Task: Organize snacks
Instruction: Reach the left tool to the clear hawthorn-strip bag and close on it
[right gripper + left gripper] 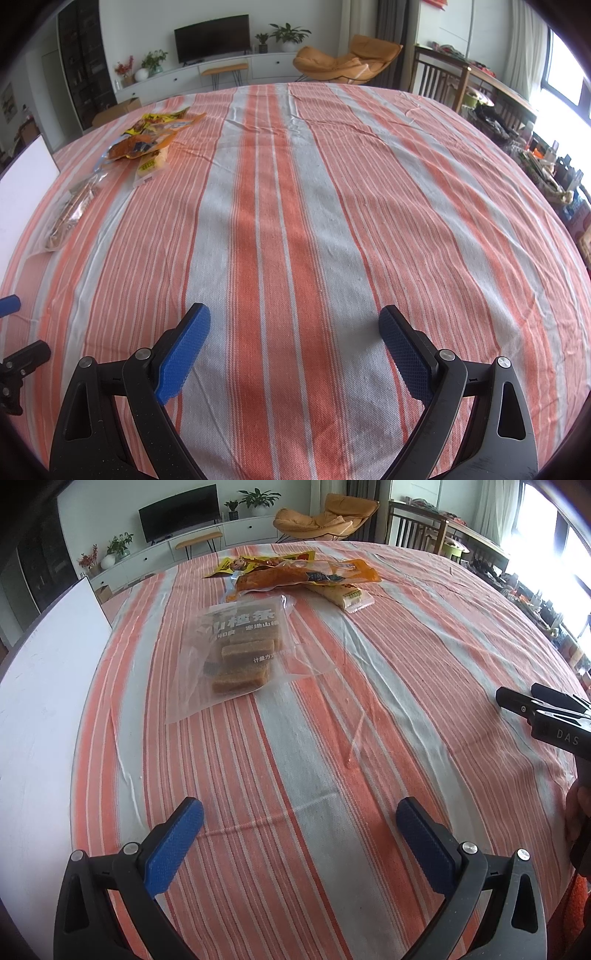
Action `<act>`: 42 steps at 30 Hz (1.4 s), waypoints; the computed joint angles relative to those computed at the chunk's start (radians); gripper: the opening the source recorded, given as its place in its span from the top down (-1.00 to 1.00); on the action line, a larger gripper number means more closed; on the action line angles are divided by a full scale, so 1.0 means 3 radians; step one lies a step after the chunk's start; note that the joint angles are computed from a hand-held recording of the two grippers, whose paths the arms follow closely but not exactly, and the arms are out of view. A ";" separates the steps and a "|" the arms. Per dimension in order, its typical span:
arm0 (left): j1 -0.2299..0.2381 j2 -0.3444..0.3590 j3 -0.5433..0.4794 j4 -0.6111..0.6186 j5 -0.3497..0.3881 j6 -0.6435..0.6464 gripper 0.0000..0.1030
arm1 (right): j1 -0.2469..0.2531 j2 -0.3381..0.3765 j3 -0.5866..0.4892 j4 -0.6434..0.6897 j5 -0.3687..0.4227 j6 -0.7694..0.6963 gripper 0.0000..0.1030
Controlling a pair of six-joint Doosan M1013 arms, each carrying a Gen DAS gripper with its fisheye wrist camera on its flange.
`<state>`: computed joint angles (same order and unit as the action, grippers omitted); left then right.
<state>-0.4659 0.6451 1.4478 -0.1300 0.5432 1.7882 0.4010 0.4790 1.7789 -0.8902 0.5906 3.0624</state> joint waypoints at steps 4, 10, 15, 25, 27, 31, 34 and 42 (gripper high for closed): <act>0.0002 0.0010 -0.0058 0.0038 0.0201 -0.0004 -1.00 | 0.0000 0.0000 0.0000 0.0000 0.0000 0.0000 -0.82; 0.0045 0.0057 -0.0399 -0.0124 0.0649 0.0254 -0.99 | -0.0001 0.0000 0.0000 0.0002 -0.0005 -0.0001 -0.83; 0.0106 0.0205 -0.0855 -0.0529 0.0887 0.0584 -0.99 | -0.0001 0.0001 -0.0001 0.0003 -0.0005 0.0000 -0.83; 0.0076 0.0825 -0.1752 0.0106 0.1356 -0.0182 -0.99 | -0.0001 0.0001 -0.0002 0.0005 -0.0007 -0.0001 -0.83; 0.0086 0.0900 -0.1826 0.0230 0.1423 -0.0424 -0.99 | -0.0002 -0.0001 0.0001 0.0006 -0.0015 -0.0004 -0.84; 0.0101 0.0886 -0.1715 0.0366 0.1308 -0.0656 -0.99 | -0.0003 0.0006 -0.0007 0.0008 -0.0017 -0.0006 -0.84; 0.0119 0.0809 -0.1566 0.0379 0.1119 -0.0711 -0.57 | -0.0002 0.0006 -0.0007 0.0006 -0.0014 -0.0005 -0.84; 0.0144 0.0375 -0.0811 0.0374 0.0528 -0.0747 0.03 | -0.0003 0.0009 -0.0010 0.0013 -0.0013 -0.0015 -0.85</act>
